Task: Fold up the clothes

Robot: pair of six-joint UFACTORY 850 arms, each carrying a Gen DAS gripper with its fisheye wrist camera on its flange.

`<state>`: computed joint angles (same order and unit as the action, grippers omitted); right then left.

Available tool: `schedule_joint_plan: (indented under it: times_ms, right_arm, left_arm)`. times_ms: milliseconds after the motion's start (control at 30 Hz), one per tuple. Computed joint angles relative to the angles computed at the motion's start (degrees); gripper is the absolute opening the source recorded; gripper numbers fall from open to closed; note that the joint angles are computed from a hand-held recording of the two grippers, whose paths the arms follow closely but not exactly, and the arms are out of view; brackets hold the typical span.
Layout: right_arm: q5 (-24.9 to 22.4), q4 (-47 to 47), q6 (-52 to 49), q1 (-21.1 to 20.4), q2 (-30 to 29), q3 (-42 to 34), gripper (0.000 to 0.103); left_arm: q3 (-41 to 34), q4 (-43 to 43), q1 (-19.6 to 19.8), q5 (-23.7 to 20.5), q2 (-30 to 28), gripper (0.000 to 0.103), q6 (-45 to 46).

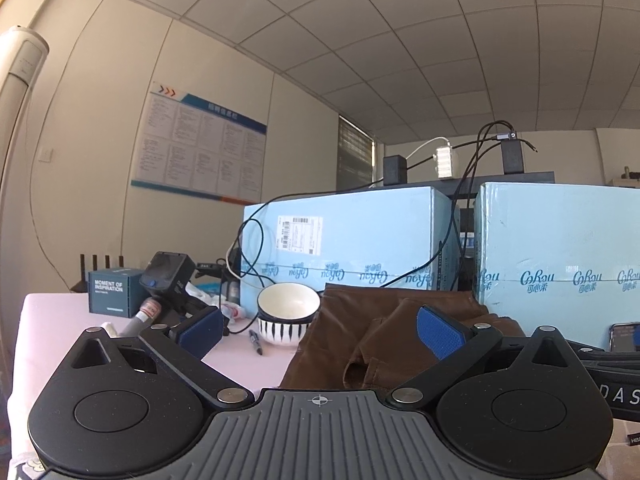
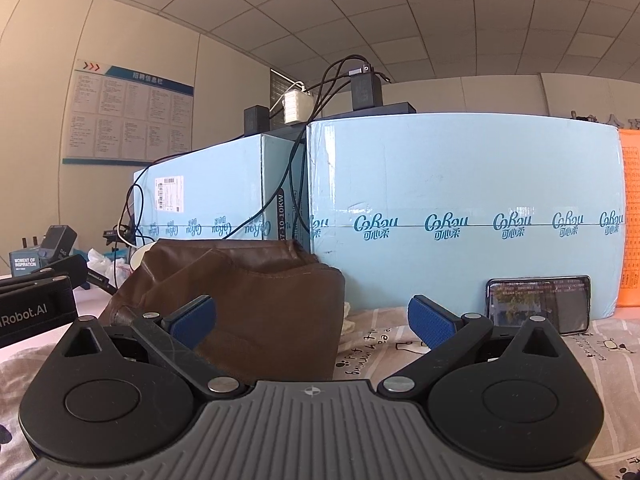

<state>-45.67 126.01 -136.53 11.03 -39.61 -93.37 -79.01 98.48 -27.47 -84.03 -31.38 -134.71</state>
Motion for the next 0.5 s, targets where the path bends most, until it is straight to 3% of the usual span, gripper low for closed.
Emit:
schedule_joint_plan:
  times_ms: [500]
  right_arm:
    - [0.26, -0.42, 0.61, -0.03, -0.11, -0.16, 0.103]
  left_arm:
    - [0.0, -0.53, 0.14, 1.09, 0.17, 0.103, 0.14]
